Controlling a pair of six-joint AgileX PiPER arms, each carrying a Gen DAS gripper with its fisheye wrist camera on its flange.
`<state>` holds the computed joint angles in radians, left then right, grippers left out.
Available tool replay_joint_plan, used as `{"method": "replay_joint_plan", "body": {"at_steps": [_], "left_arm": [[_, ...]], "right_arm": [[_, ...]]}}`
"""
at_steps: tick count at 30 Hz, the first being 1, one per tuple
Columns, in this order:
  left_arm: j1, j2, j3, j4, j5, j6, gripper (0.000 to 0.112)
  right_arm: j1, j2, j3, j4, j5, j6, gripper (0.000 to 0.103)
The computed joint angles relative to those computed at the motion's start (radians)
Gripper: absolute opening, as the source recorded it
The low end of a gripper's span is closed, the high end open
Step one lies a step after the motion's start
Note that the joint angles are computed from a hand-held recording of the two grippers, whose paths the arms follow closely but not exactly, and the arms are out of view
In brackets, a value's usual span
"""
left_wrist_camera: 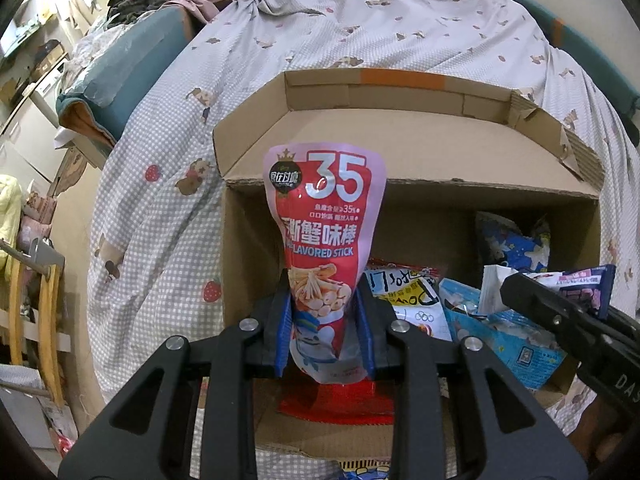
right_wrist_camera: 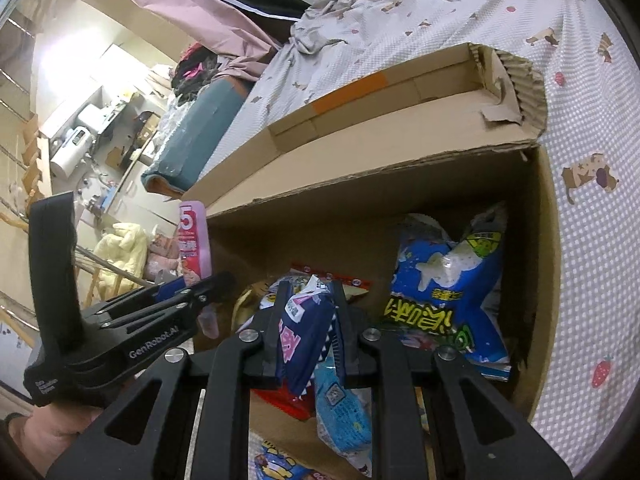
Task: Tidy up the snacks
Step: 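Carry both snacks into the box and open both tools to release them, then withdraw both tools from the box toward the remaining snacks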
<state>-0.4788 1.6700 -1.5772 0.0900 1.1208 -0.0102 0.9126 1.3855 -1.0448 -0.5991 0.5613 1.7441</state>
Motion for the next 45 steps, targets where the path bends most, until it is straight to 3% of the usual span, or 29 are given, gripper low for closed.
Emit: {"method": "replay_joint_plan", "body": {"at_steps": [3, 5, 7, 9, 11, 12, 14, 30, 40, 45], "left_arm": [[0.016, -0.005, 0.004, -0.042, 0.0, 0.016, 0.03], [0.018, -0.011, 0.007, -0.053, 0.002, 0.03, 0.044], [0.011, -0.022, 0.016, -0.037, -0.002, 0.024, 0.051], [0.01, -0.03, 0.017, -0.044, 0.004, 0.032, 0.061], [0.01, -0.046, 0.026, -0.045, -0.005, 0.031, 0.075], [0.007, -0.057, 0.034, -0.038, -0.014, 0.024, 0.078], [0.006, -0.069, 0.039, -0.031, -0.023, 0.016, 0.085], [0.07, -0.12, 0.052, -0.058, 0.003, -0.014, 0.085], [0.134, -0.237, 0.133, -0.147, 0.0, 0.102, 0.085], [0.203, -0.333, 0.208, -0.221, -0.012, 0.203, 0.085]], "right_arm": [[0.008, -0.003, -0.005, -0.007, 0.009, -0.003, 0.022], [0.007, -0.005, -0.011, 0.009, 0.019, -0.001, 0.022], [0.011, -0.002, -0.031, 0.015, 0.054, -0.018, 0.025], [0.017, -0.004, -0.047, 0.003, 0.087, -0.019, 0.037], [0.02, -0.019, -0.037, -0.02, 0.09, 0.011, 0.08], [0.031, -0.025, -0.032, -0.053, 0.099, 0.048, 0.085], [0.057, -0.035, -0.031, -0.122, 0.135, 0.111, 0.086], [0.09, -0.068, -0.05, -0.102, 0.203, 0.064, 0.086], [0.219, -0.081, -0.069, -0.151, 0.315, 0.177, 0.087], [0.322, -0.065, -0.097, -0.189, 0.411, 0.243, 0.087]]}}
